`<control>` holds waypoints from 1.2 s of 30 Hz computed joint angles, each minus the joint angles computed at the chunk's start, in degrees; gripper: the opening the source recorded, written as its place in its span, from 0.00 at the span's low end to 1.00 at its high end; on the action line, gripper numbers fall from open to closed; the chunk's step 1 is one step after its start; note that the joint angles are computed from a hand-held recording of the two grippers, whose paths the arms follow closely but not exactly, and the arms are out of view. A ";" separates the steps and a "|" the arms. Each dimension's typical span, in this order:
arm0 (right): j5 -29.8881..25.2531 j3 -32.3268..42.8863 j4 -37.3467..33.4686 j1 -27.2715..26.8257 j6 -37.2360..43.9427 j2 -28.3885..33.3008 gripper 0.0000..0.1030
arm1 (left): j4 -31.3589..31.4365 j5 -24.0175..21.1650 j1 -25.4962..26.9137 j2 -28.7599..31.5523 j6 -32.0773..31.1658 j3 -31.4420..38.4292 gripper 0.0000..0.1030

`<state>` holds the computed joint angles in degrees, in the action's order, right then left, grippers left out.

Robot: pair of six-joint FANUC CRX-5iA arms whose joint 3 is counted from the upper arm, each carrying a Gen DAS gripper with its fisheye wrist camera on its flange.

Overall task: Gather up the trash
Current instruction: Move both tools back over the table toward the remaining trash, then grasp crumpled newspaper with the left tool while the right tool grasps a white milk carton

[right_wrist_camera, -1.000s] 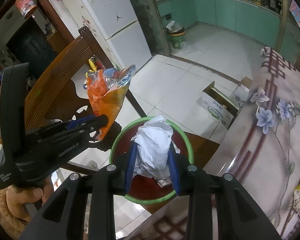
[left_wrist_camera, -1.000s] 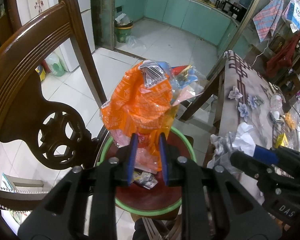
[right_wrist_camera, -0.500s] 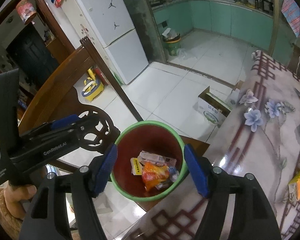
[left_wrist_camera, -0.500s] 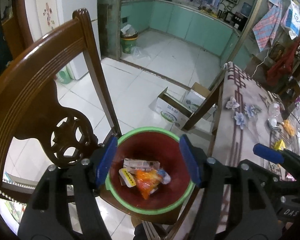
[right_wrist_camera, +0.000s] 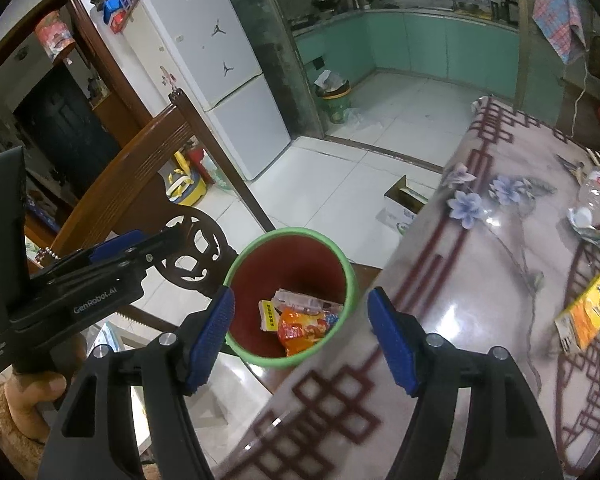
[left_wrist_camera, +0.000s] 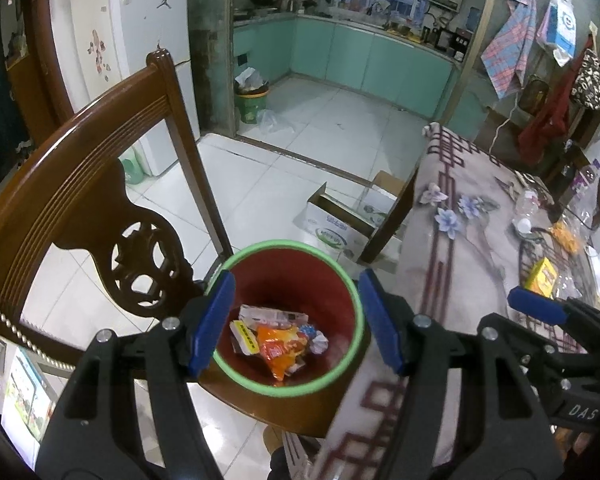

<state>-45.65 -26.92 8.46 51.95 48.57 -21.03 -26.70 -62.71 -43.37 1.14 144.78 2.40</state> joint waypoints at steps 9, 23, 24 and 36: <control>-6.81 -7.97 3.71 -1.08 -5.84 -13.85 0.66 | -0.58 -1.76 -8.09 6.77 0.94 7.93 0.60; -31.01 -18.56 1.54 -18.24 -9.74 -36.58 0.71 | 4.81 1.04 -16.20 19.26 -5.77 20.57 0.62; -32.12 -18.91 0.41 -21.12 -8.07 -37.01 0.72 | 5.64 1.73 -16.61 19.86 -6.89 21.02 0.66; -37.10 -22.36 -4.26 -28.04 -1.02 -39.37 0.79 | 15.18 0.99 -20.28 25.12 -15.46 22.00 0.74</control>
